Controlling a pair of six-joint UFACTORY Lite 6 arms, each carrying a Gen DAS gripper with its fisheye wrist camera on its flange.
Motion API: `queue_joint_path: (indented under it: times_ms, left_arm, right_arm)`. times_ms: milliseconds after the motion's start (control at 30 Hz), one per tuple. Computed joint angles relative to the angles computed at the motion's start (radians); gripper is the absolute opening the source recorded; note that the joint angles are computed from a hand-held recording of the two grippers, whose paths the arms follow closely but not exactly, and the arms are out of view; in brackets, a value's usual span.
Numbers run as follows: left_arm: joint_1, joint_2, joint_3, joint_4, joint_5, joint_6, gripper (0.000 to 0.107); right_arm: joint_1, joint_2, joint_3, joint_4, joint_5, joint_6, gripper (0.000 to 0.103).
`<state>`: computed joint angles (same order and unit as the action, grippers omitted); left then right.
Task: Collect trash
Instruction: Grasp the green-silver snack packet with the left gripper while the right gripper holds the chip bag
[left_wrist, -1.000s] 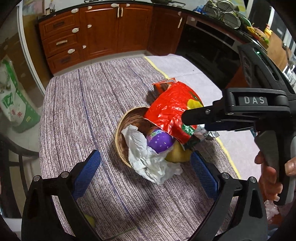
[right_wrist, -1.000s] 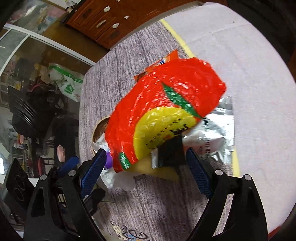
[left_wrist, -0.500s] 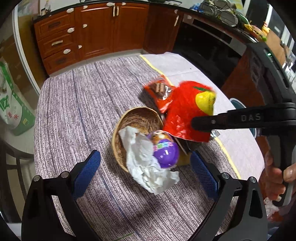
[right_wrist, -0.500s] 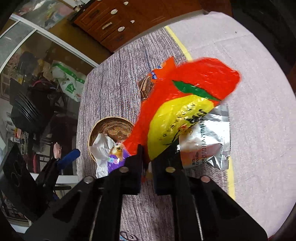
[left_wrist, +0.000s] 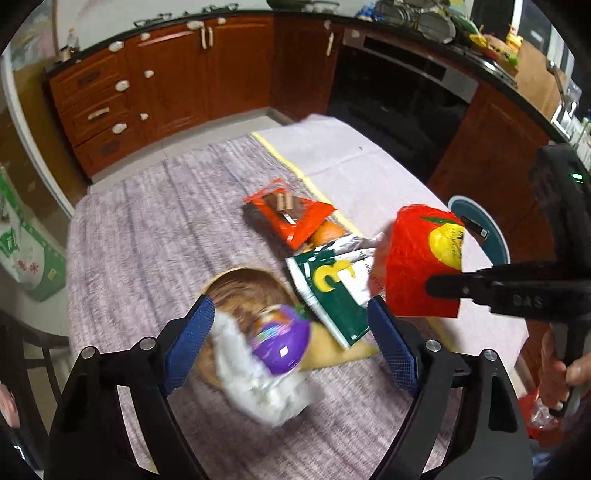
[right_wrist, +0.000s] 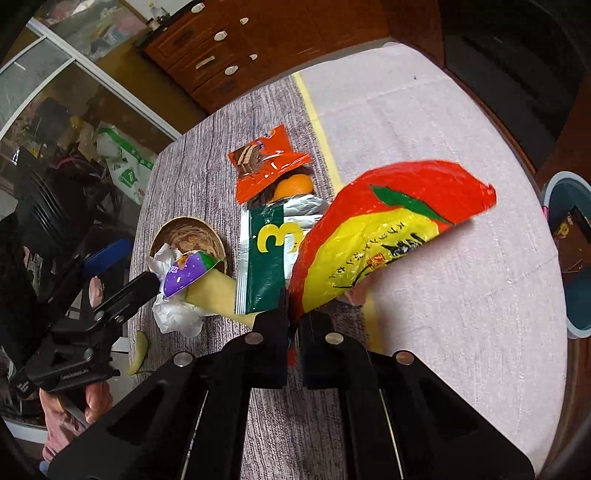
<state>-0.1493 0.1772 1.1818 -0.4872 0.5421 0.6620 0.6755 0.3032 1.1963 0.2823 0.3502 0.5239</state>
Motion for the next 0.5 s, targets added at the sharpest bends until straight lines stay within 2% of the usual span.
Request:
queue_joint_path:
  times_ms: [133,200,333,500]
  left_arm:
    - [-0.110,0.084,0.050,0.055,-0.010,-0.079,0.085]
    - [-0.161,0.116,0.054,0.062,-0.007,-0.076,0.086]
    - [-0.283,0.185,0.055,0.234,-0.061,-0.217,0.086]
    - [-0.345,0.316,0.128,0.427,-0.076,-0.414,0.086]
  right_arm:
    - [-0.028,-0.084,-0.083,-0.091,-0.018,0.069,0.004]
    - [-0.057,-0.126,-0.129,-0.079,-0.024,0.049,0.004]
    - [-0.148,-0.197,-0.229,0.031,-0.038,-0.080,0.004]
    - [-0.224,-0.241,-0.309,0.229,-0.056,-0.300,0.004]
